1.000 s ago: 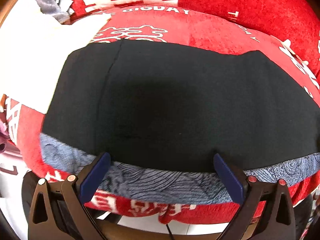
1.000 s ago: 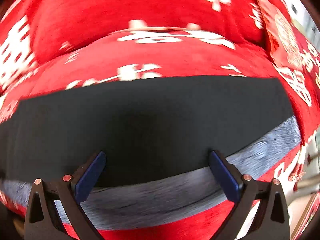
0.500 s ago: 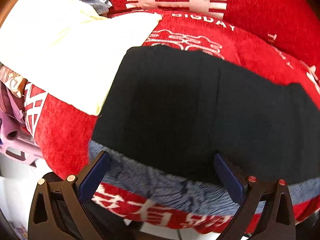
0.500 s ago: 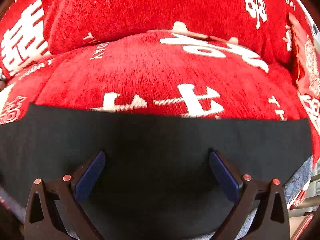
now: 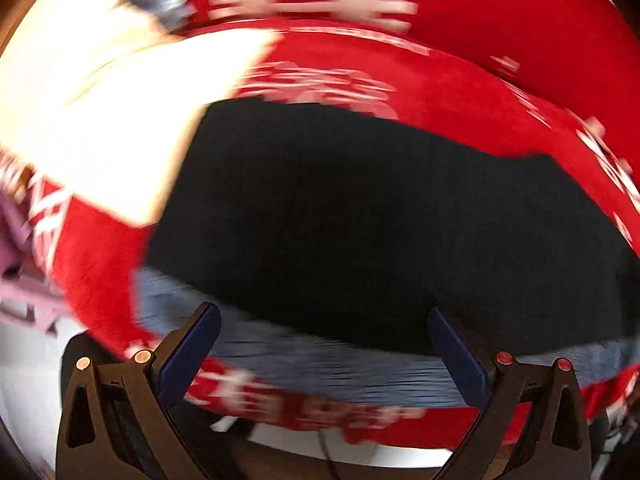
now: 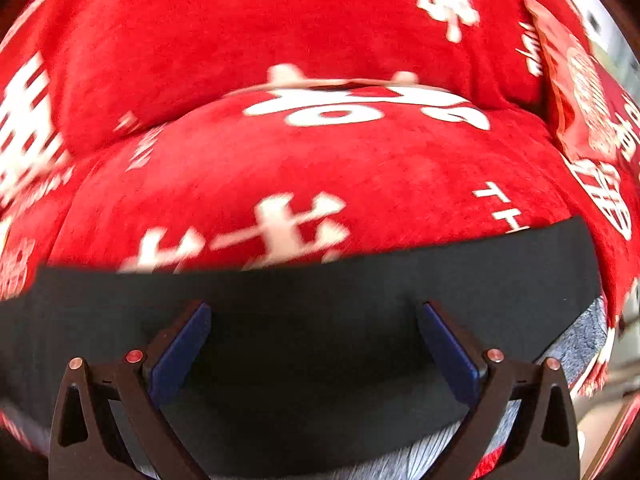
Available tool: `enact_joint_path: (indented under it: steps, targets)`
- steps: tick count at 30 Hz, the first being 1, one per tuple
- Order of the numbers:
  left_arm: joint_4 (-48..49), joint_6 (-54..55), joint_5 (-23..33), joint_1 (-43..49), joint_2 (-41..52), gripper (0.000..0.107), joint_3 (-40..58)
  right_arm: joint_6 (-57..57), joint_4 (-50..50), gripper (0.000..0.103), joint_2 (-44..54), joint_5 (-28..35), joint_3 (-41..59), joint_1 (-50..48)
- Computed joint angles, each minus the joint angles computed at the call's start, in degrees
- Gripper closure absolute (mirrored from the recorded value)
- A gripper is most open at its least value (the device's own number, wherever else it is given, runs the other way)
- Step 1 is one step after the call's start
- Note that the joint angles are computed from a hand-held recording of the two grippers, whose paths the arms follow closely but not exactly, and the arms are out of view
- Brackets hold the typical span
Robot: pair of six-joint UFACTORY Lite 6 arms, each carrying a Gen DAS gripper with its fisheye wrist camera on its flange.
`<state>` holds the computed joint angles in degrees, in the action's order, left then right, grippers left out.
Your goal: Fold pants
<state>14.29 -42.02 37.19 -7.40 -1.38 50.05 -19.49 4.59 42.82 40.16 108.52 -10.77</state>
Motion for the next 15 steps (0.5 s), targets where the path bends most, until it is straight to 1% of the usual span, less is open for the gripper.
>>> enact_joint_path:
  steps: [1, 2, 3, 4, 8, 9, 10, 11, 12, 15]
  targets:
    - [-0.62, 0.78, 0.10, -1.49, 4.42, 0.004, 4.27, -1.86, -0.47, 0.000, -1.95, -1.99, -4.28, -0.08]
    - [-1.55, 1.24, 0.71, -4.90, 8.18, 0.004, 8.49, -4.61, 1.45, 0.000, -3.48, -3.25, -7.37, -0.97]
    - [-2.17, 1.65, 1.41, -8.16, 12.09, 0.004, 12.98, -8.49, 5.77, 0.000, -4.82, -3.72, -9.49, -2.66]
    - [-2.15, 1.57, 2.21, -10.78, 15.51, 0.004, 16.97, -12.01, 9.32, 0.000, -5.91, -3.27, -10.99, -4.88]
    - [-5.09, 3.80, 5.74, -17.34, 28.30, 0.004, 31.93, -21.69, 16.45, 0.000, -9.51, -2.04, -15.31, -11.80]
    - [-5.48, 3.98, 7.17, -18.85, 31.95, 0.004, 36.13, -23.89, 17.30, 0.000, -10.61, -2.56, -16.61, -13.64]
    - [-5.49, 3.83, 7.88, -19.63, 33.89, 0.004, 38.37, -24.08, 15.76, 0.000, -11.36, -3.73, -17.66, -15.38]
    - [-4.91, 2.89, 8.83, -20.80, 36.59, 0.004, 42.12, -25.08, 16.61, 0.000, -10.62, -2.50, -16.69, -17.70]
    - [-3.65, 1.46, 10.22, -21.85, 39.18, 0.004, 46.28, -25.70, 18.99, 0.000, -8.62, 0.50, -13.94, -20.80]
    - [-3.04, 1.23, 16.65, -23.83, 48.88, 0.004, 61.93, -19.77, 18.77, 0.000, -2.74, 6.97, -5.99, -27.59]
